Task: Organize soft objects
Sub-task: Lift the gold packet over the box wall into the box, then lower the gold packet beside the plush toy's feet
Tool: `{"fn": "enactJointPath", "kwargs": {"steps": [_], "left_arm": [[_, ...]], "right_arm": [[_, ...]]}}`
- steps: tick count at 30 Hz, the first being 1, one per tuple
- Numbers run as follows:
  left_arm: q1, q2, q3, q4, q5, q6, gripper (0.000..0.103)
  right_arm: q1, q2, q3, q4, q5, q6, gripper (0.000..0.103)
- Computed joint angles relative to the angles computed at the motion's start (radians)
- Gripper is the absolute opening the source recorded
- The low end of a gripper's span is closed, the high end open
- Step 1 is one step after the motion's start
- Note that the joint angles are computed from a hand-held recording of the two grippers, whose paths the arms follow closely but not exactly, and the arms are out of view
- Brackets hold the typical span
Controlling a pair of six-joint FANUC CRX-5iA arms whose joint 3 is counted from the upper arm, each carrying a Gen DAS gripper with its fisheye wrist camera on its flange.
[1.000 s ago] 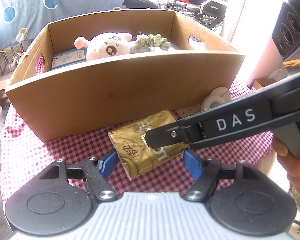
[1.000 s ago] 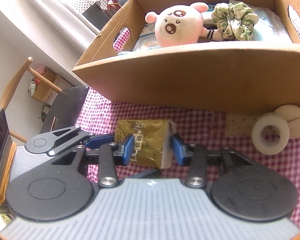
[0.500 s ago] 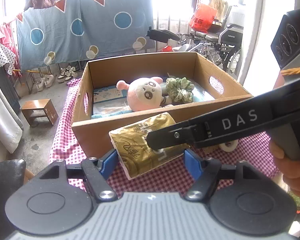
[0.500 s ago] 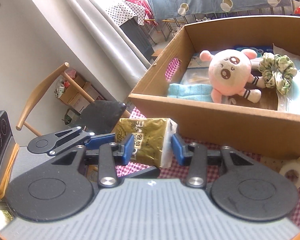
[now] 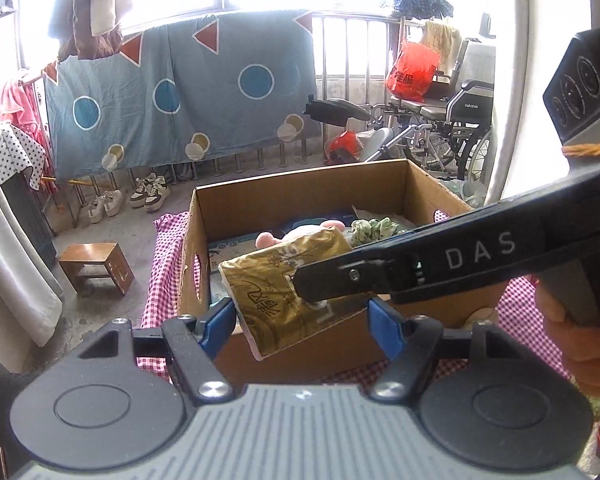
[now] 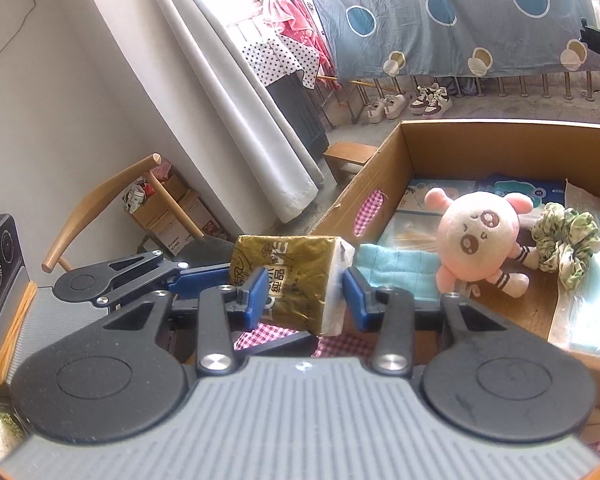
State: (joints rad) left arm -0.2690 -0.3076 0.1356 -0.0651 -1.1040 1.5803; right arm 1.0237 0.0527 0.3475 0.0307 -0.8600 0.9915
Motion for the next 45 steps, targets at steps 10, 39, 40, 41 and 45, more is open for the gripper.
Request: {"fn": "enactJointPath", "kwargs": {"steps": [10,39,40,41,45], "left_arm": [[0.093,0.184,0.099,0.249,0.014,-0.188,0.073],[0.151,0.570,0.367,0.438,-0.312,-0.155,0.080],[0.157,0.544,0.341,0.440,-0.287,-0.164,0.080],[0.162,0.515,0.312,0.446,-0.259,-0.178,0.082],[0.194,0.409,0.197,0.483,-0.165,-0.219,0.084]], "right_arm": [[-0.118,0.072,0.128,-0.061,-0.121,-0.039,0.041],[-0.421,0.586,0.812,-0.476,-0.902,-0.074,0.056],[-0.417,0.599,0.829,-0.469,-0.910,-0.080,0.058],[-0.415,0.606,0.838,-0.468,-0.913,-0.084,0.059],[-0.410,0.631,0.863,-0.453,-0.910,-0.092,0.069]]}}
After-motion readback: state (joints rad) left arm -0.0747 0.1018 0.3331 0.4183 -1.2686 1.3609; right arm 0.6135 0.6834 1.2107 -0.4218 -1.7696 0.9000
